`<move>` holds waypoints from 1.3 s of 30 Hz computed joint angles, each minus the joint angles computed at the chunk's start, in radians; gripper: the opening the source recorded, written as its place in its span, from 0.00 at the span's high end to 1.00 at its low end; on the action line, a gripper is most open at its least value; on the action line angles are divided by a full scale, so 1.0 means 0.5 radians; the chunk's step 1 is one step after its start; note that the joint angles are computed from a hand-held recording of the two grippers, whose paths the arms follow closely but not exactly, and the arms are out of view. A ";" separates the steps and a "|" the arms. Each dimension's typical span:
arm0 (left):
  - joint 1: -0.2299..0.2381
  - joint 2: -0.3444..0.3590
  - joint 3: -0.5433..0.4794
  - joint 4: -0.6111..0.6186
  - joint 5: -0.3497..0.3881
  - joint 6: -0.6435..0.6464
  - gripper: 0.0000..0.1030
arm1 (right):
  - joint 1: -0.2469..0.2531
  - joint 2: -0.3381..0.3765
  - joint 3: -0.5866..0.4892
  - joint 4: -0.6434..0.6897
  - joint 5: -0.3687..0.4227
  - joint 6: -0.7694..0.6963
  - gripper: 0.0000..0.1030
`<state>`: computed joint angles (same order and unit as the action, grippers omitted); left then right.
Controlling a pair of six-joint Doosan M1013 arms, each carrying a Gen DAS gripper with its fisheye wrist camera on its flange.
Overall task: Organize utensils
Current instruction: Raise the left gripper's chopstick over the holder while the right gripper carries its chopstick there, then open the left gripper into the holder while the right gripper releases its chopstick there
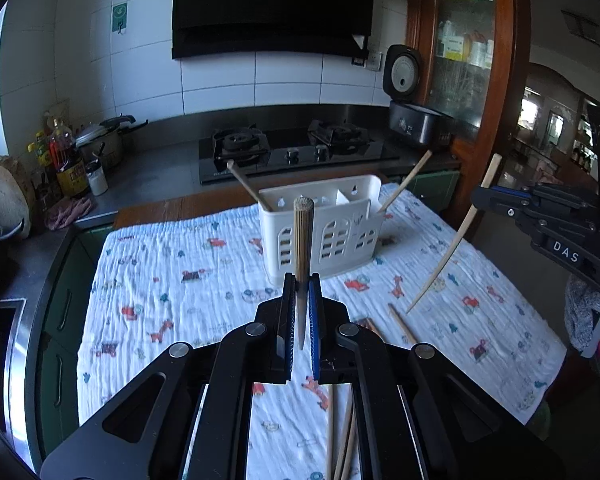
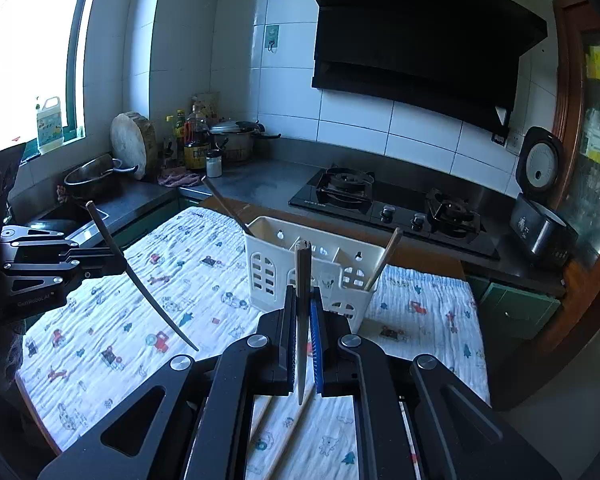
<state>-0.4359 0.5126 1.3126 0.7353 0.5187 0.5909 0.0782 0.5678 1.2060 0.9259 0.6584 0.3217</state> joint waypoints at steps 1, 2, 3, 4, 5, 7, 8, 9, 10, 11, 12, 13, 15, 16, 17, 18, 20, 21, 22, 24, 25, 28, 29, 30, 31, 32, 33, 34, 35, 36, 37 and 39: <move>0.001 0.002 -0.026 0.015 -0.006 0.006 0.95 | 0.001 0.012 -0.036 -0.020 0.010 0.027 0.94; 0.001 0.005 -0.054 0.039 -0.008 0.006 0.95 | 0.004 0.024 -0.075 -0.042 0.019 0.055 0.94; 0.002 0.011 -0.090 0.066 -0.011 0.009 0.95 | 0.005 0.034 -0.104 -0.051 0.025 0.074 0.94; 0.001 0.017 -0.117 0.097 -0.012 -0.002 0.95 | 0.008 0.048 -0.148 -0.071 0.032 0.102 0.94; 0.002 0.026 -0.156 0.130 -0.006 -0.012 0.95 | 0.011 0.059 -0.182 -0.090 0.033 0.122 0.94; 0.008 0.045 -0.223 0.160 -0.013 -0.022 0.95 | 0.011 0.089 -0.271 -0.106 0.046 0.169 0.94; 0.013 0.060 -0.267 0.178 -0.009 -0.026 0.95 | 0.011 0.102 -0.308 -0.113 0.054 0.190 0.94; 0.016 0.076 -0.307 0.201 0.007 -0.030 0.95 | 0.011 0.119 -0.358 -0.115 0.058 0.215 0.94; 0.019 0.096 -0.351 0.227 0.031 -0.040 0.95 | 0.011 0.133 -0.396 -0.115 0.059 0.231 0.94; 0.024 0.116 -0.391 0.234 0.046 -0.043 0.95 | 0.012 0.150 -0.438 -0.119 0.059 0.248 0.94; 0.035 0.139 -0.438 0.210 0.052 -0.025 0.95 | 0.015 0.172 -0.489 -0.132 0.054 0.281 0.94; 0.044 0.159 -0.475 0.187 0.052 -0.014 0.95 | 0.017 0.192 -0.534 -0.145 0.055 0.312 0.94; 0.066 0.204 -0.551 0.115 0.054 0.030 0.95 | 0.021 0.239 -0.627 -0.167 0.072 0.371 0.94; 0.079 0.229 -0.588 0.069 0.055 0.063 0.95 | 0.025 0.265 -0.673 -0.176 0.064 0.399 0.94; 0.086 0.259 -0.630 0.041 0.073 0.080 0.95 | 0.029 0.288 -0.714 -0.185 0.061 0.421 0.94; 0.090 0.282 -0.661 0.034 0.095 0.082 0.95 | 0.033 0.309 -0.747 -0.192 0.057 0.439 0.94; 0.099 0.336 -0.727 -0.027 0.126 0.130 0.95 | 0.043 0.352 -0.808 -0.215 0.049 0.478 0.94; 0.106 0.358 -0.756 -0.073 0.147 0.160 0.95 | 0.047 0.373 -0.838 -0.239 0.060 0.506 0.94; 0.114 0.378 -0.780 -0.119 0.160 0.190 0.95 | 0.052 0.395 -0.862 -0.255 0.055 0.524 0.94; 0.128 0.416 -0.823 -0.223 0.191 0.259 0.95 | 0.059 0.433 -0.904 -0.310 0.071 0.566 0.94; 0.133 0.429 -0.836 -0.258 0.206 0.285 0.95 | 0.060 0.450 -0.924 -0.334 0.084 0.590 0.94; 0.140 0.450 -0.843 -0.350 0.237 0.347 0.95 | 0.066 0.493 -0.958 -0.395 0.116 0.637 0.94; 0.144 0.457 -0.846 -0.377 0.243 0.367 0.95 | 0.067 0.501 -0.960 -0.412 0.124 0.651 0.94; 0.147 0.462 -0.850 -0.406 0.248 0.388 0.95 | 0.068 0.513 -0.969 -0.438 0.138 0.673 0.94; 0.150 0.469 -0.854 -0.427 0.257 0.402 0.95 | 0.070 0.518 -0.964 -0.454 0.142 0.683 0.94; 0.152 0.474 -0.857 -0.445 0.265 0.413 0.95 | 0.072 0.524 -0.964 -0.475 0.148 0.696 0.94; 0.154 0.479 -0.863 -0.471 0.273 0.434 0.95 | 0.074 0.530 -0.965 -0.496 0.152 0.709 0.94; 0.157 0.485 -0.868 -0.487 0.280 0.444 0.95 | 0.075 0.535 -0.964 -0.513 0.154 0.721 0.94; 0.159 0.487 -0.869 -0.501 0.284 0.450 0.94 | 0.075 0.540 -0.966 -0.525 0.163 0.732 0.94; 0.162 0.489 -0.868 -0.517 0.283 0.461 0.94 | 0.075 0.545 -0.970 -0.537 0.171 0.744 0.94; 0.163 0.490 -0.869 -0.529 0.284 0.467 0.94 | 0.076 0.543 -0.960 -0.543 0.162 0.746 0.94; 0.163 0.496 -0.874 -0.538 0.289 0.483 0.94 | 0.076 0.541 -0.949 -0.562 0.160 0.757 0.94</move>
<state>-0.3542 0.7607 0.8758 0.4664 0.6635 0.8321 0.1164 0.8381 0.7314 0.6451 0.7385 0.7002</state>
